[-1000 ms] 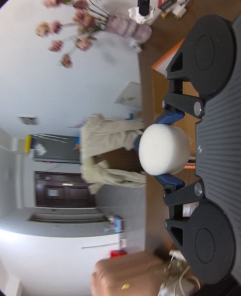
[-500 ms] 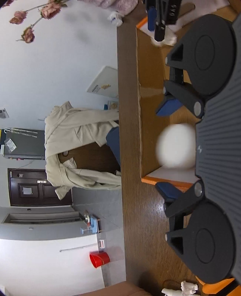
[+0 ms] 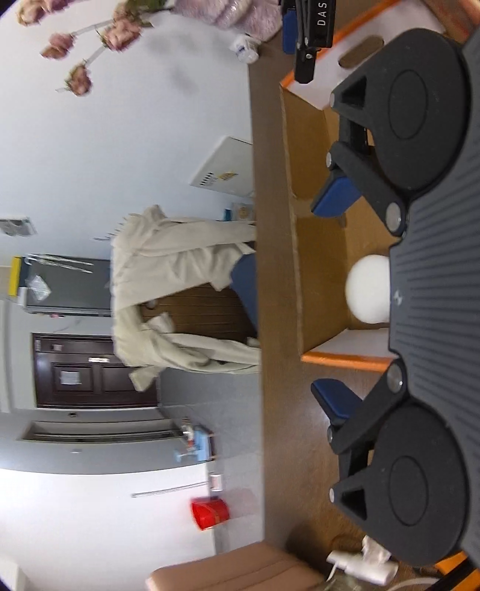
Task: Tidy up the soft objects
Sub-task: 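Withdraw both tools from the box back toward the soft pile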
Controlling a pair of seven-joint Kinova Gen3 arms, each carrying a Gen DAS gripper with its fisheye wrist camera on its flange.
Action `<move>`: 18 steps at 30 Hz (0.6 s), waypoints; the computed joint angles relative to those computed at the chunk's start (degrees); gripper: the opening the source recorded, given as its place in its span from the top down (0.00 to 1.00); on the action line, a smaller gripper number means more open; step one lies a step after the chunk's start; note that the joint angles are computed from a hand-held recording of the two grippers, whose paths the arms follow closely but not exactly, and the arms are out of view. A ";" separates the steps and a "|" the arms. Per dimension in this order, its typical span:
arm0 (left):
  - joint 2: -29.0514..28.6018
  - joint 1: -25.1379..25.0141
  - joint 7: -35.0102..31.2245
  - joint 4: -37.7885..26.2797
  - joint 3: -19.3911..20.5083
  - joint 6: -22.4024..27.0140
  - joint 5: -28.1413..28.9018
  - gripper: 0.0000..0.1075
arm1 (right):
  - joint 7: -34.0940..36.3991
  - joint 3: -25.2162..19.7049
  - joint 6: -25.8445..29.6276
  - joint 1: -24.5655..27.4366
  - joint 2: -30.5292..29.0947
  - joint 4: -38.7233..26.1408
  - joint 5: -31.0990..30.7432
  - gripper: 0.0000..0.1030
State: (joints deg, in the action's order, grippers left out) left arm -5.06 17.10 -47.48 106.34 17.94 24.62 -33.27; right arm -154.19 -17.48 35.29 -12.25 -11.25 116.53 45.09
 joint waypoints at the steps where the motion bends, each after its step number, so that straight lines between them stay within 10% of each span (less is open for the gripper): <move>1: -1.34 0.44 -1.28 0.04 -0.38 0.25 0.97 0.11 | 0.92 0.96 0.96 -1.17 -1.38 0.02 -1.12 0.40; 18: -32.37 0.82 -14.93 -1.13 0.82 16.91 18.47 0.04 | 19.98 -13.34 24.35 3.05 -31.23 -11.81 -20.54 0.24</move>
